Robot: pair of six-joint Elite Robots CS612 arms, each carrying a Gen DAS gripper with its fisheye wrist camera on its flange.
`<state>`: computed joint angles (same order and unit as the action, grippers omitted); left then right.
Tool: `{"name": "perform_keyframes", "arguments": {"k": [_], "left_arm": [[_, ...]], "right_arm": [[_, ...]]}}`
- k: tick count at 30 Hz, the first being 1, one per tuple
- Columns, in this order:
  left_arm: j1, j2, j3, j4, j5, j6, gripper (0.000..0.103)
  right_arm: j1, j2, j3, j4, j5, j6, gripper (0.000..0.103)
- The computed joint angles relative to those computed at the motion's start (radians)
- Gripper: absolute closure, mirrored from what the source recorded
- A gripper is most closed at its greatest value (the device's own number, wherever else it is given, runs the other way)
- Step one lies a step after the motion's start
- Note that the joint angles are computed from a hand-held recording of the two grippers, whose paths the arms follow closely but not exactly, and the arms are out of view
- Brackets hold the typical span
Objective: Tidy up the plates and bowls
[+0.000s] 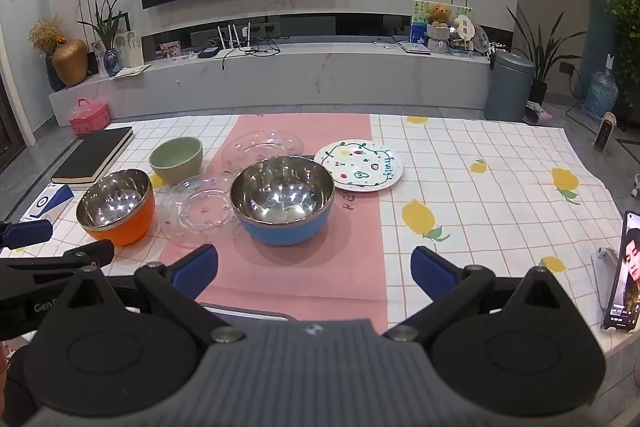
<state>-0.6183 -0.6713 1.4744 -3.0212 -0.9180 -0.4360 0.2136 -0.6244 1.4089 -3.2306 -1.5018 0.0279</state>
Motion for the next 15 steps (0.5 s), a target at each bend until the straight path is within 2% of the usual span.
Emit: {"name": "perform_keyframes", "arguments": {"k": [5,8,9,15], "left_arm": [[0.0,0.001,-0.007,0.0,-0.002,0.007,0.021],[0.004,0.002,-0.017,0.01,-0.021,0.002,0.026],[0.002,0.0,0.005,-0.024,-0.02,-0.008,0.027],[0.003,0.001,0.006,-0.033,-0.037,-0.005,0.029]], "right_arm": [[0.002,0.001,-0.003,-0.004,-0.007,-0.007,0.003],[-0.001,-0.001,0.007,-0.01,-0.006,-0.006,0.003],[0.001,-0.002,0.007,-0.007,-0.01,-0.006,0.003],[0.002,0.003,0.0,0.001,-0.009,-0.003,0.003]]}}
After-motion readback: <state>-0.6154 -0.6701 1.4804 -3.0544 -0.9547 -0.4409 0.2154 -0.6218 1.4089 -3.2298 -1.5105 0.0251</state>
